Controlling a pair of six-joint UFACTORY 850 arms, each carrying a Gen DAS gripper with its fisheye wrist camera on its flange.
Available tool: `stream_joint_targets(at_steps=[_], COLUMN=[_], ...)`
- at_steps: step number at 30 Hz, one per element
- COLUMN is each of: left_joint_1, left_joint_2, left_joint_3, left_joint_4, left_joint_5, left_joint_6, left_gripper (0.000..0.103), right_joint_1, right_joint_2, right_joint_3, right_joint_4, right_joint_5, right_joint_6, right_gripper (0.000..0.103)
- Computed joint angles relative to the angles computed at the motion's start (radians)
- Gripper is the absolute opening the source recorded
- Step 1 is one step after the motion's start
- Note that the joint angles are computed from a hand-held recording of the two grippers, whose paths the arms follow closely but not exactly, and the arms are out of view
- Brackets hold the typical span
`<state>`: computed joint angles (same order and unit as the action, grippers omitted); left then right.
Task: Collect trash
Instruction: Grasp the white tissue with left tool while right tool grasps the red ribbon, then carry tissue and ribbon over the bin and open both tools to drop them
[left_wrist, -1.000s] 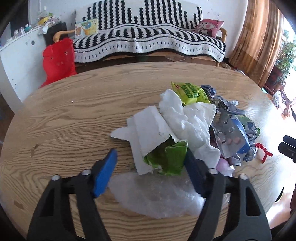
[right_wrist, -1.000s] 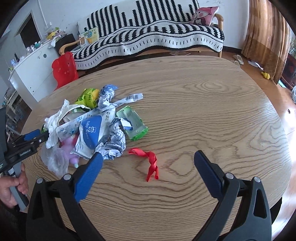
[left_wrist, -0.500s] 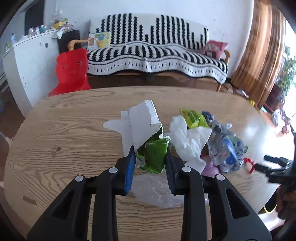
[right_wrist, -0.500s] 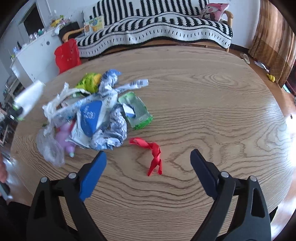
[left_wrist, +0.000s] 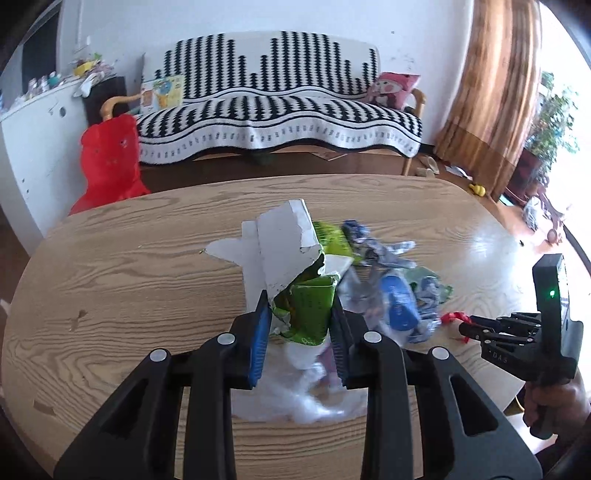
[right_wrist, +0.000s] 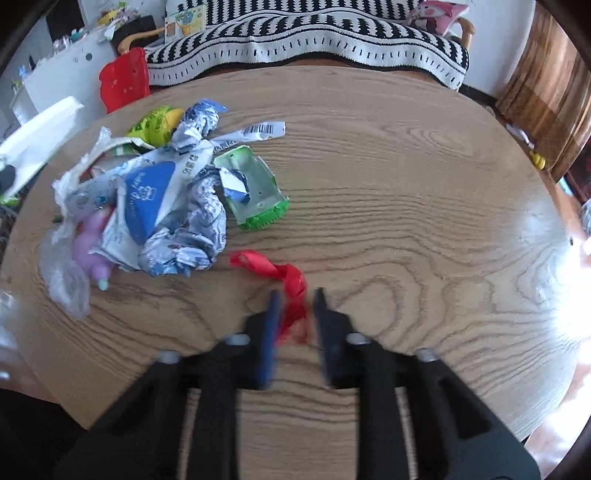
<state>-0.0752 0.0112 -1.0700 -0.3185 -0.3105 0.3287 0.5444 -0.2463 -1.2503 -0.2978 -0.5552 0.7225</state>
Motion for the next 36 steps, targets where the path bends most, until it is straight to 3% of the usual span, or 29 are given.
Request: stream_joint_targets(at_steps=[6, 10, 18, 24, 28, 33, 36], left_joint_1=[-0.075, -0.165, -0.391, -0.577, -0.688, -0.790, -0.834], left_joint_2=[-0.006, -0.018, -0.064, -0.121, -0.182, -0.263, -0.331], left_joint_3=[-0.015, -0.032, -0.067, -0.092, -0.125, -0.167, -0.206], left_joint_4=[-0.019, -0.010, -0.006, -0.056, -0.110, -0.211, -0.240], left_joint_5=[0.001, 0.002, 0.013, 0.022, 0.009, -0.022, -0.074], left_joint_6=[0.006, -0.013, -0.036, 0.030, 0.082, 0.198, 0.251], left_gripper=[0.029, 0.029, 0.029, 0.029, 0.029, 0.029, 0.029], right_joint_1=[-0.017, -0.057, -0.234, -0.461, -0.685, -0.902, -0.982], right_joint_2=[0.142, 0.270, 0.599, 0.841, 0.960, 1.011, 1.008], right_joint_3=[0.119, 0.229, 0.503, 0.685, 0.779, 0.847, 0.869], right_joint_4=[-0.079, -0.145, -0.162, -0.065, 0.065, 0.212, 0.278], right_joint_5=[0.029, 0.022, -0.042, -0.109, -0.137, -0.150, -0.154], right_joint_6=[0.090, 0.181, 0.245, 0.137, -0.053, -0.278, -0.371], right_gripper=[0.013, 0.013, 0.012, 0.012, 0.012, 0.012, 0.012])
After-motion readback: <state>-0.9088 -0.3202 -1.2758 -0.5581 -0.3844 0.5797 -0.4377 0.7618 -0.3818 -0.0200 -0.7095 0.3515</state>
